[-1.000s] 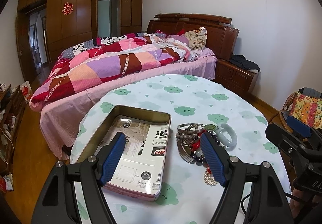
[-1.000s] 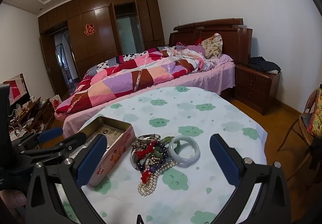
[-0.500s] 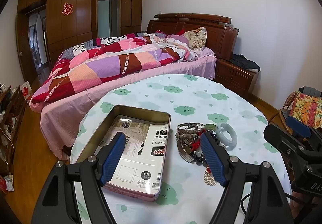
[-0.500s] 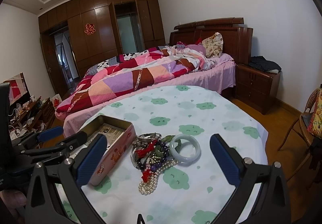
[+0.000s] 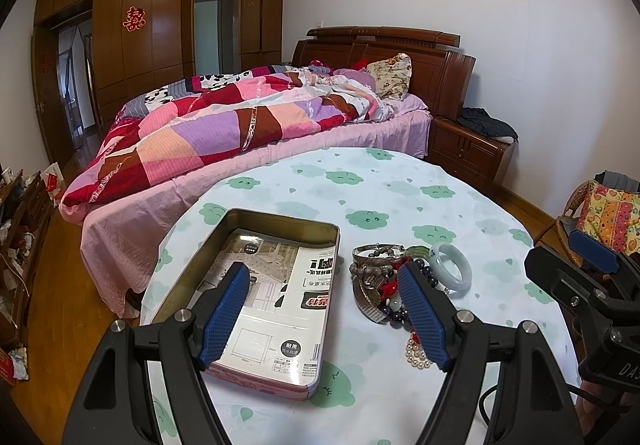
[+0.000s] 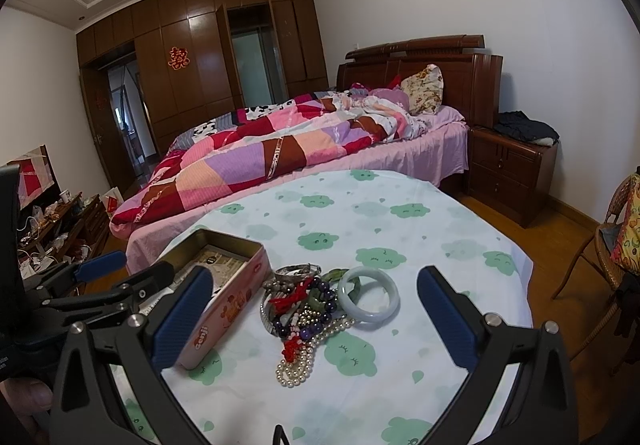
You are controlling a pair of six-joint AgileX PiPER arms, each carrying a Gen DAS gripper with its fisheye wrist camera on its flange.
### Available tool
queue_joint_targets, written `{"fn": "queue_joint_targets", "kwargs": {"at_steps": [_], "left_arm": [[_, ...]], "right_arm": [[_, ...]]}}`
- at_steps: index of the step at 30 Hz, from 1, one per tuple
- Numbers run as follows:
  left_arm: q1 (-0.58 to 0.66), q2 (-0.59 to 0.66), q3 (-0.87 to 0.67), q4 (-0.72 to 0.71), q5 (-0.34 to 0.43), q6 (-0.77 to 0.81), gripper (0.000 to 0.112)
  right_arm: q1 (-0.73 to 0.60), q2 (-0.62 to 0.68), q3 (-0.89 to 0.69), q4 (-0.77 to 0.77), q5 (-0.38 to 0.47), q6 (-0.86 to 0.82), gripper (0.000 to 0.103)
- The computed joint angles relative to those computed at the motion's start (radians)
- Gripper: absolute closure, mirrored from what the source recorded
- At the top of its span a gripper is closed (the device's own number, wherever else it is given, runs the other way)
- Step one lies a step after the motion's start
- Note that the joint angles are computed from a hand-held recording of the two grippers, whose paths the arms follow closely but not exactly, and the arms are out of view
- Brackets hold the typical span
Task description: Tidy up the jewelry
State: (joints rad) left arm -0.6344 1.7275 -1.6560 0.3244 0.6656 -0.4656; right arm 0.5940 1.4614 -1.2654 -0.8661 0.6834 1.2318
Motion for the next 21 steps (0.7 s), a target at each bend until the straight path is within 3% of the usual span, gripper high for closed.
{"fn": "queue_joint_targets", "kwargs": {"at_steps": [21], "left_arm": [[0.005,-0.002,0.018,-0.001,-0.001,0.005,0.036]], "right_arm": [[-0.004,0.005,0.008,0.002,-0.008,0.002,0.000]]}}
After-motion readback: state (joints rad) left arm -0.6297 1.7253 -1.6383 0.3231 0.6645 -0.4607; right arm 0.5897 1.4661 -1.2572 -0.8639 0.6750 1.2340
